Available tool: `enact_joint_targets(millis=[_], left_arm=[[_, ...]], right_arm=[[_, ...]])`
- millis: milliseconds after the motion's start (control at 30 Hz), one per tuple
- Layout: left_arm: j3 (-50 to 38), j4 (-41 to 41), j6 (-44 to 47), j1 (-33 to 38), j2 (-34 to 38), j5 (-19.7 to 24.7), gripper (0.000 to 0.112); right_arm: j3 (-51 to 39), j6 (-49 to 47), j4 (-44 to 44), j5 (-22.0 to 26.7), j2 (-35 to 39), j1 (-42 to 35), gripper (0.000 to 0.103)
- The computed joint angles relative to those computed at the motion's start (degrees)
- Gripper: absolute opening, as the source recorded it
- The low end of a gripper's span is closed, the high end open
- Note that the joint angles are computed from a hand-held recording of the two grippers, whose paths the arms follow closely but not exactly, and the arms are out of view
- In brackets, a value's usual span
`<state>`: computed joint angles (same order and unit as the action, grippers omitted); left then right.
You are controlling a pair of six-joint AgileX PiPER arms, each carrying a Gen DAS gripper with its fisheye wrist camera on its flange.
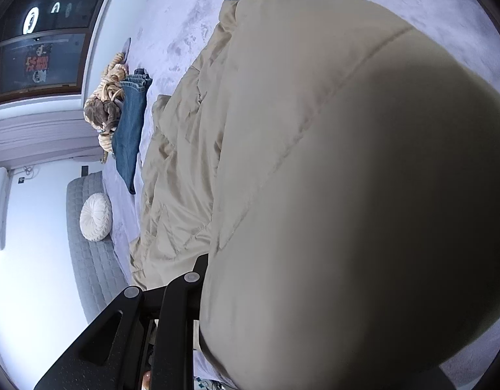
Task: Fold large clothes
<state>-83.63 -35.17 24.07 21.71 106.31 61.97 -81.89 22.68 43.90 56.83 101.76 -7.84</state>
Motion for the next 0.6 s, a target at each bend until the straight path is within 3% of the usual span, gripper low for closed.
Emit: enact_joint_targets(millis=[200, 267, 300, 333, 367, 500, 600], left_arm=[[8.70, 3.19, -0.64, 0.57, -3.35, -2.98, 0.025], [10.02, 6.52, -3.49, -0.01, -4.28, -4.50, 0.038], [10.55, 9.21, -5.61, -0.38, -5.07, -5.30, 0.052], [11.50, 11.66, -7.23, -0.45, -6.17, -6.39, 0.063], [12.09, 13.00, -7.77, 0.00, -7.15, -6.89, 0.064], [12.51, 18.86, -8.37, 3.33, -11.30, -5.63, 0.064], [10.83, 22.16, -9.18, 5.83, -14.03, -5.63, 0.064]], right_arm=[[10.93, -3.46, 3.48, -3.19, -5.03, 0.37, 0.026], [10.94, -3.35, 3.03, -3.07, -4.99, 0.60, 0.027], [10.33, -2.63, 2.41, -2.68, -4.95, 1.00, 0.029], [9.01, -1.66, 1.15, -1.68, -4.53, 1.17, 0.032], [5.78, 1.22, -1.17, -0.54, -3.25, 2.29, 0.037], [-0.79, 8.39, -10.93, 5.49, -3.26, 3.16, 0.050], [-5.56, 14.76, -19.83, 9.87, -4.10, 4.31, 0.050]])
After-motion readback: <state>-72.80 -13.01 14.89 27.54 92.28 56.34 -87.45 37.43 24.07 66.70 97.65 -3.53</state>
